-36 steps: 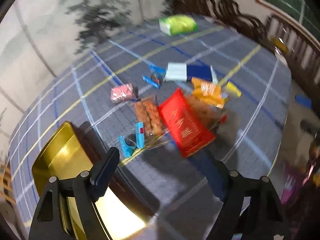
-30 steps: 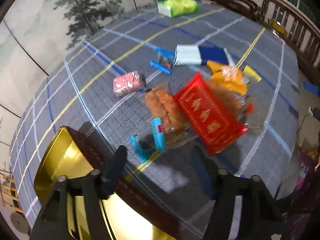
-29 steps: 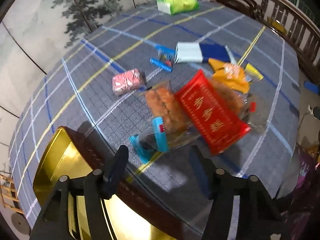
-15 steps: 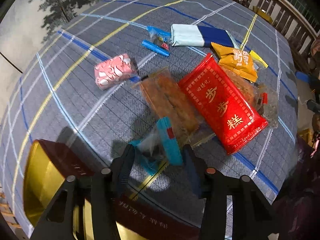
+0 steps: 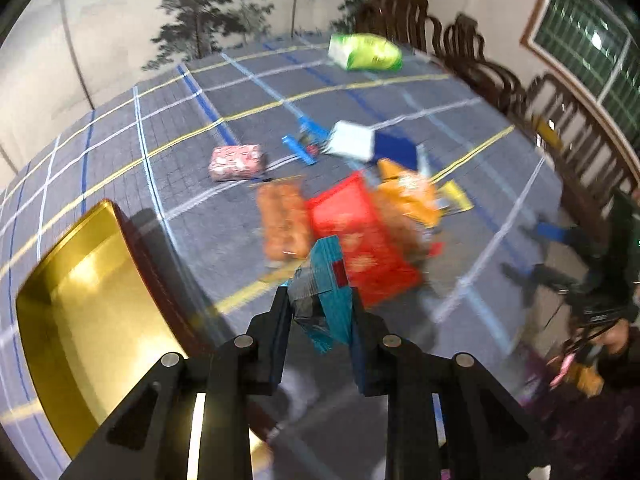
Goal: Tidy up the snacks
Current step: 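Carry the blue candies into the gold tin while the right gripper grasps the yellow-wrapped snack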
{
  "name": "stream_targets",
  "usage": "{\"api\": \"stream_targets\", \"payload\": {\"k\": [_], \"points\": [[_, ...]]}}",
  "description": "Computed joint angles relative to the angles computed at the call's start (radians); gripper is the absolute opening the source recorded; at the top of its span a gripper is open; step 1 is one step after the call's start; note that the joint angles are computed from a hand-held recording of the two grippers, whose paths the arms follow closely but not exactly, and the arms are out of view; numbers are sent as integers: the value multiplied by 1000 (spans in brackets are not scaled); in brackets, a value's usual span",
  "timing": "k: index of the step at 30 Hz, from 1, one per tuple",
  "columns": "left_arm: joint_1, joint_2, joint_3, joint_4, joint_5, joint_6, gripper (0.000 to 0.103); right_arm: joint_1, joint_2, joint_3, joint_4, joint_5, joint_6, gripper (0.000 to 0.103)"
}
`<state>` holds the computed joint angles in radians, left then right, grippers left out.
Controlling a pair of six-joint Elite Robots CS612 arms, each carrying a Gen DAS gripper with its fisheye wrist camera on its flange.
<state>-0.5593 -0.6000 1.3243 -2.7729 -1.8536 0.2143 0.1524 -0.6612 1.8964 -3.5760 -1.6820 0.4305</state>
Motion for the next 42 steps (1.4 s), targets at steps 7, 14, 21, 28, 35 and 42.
{"api": "stream_targets", "payload": {"k": [7, 14, 21, 28, 35, 42], "points": [[-34, -75, 149, -123, -63, -119, 24, -27, 11, -53, -3, 63, -159, 97], [-49, -97, 202, -161, -57, -158, 24, -49, 45, -147, 120, 140, -329, 75], [-49, -104, 217, -170, -47, -181, 24, -69, 66, -210, 213, 207, -427, 75], [-51, -101, 211, -164, -53, -194, 25, -71, 78, -246, 291, 256, -473, 56], [-52, -99, 209, -163, -57, -194, 25, -77, 79, -242, 309, 302, -457, 37], [-44, -94, 204, -172, -74, -220, 25, -84, 45, -151, 221, 305, -370, 28]]}}
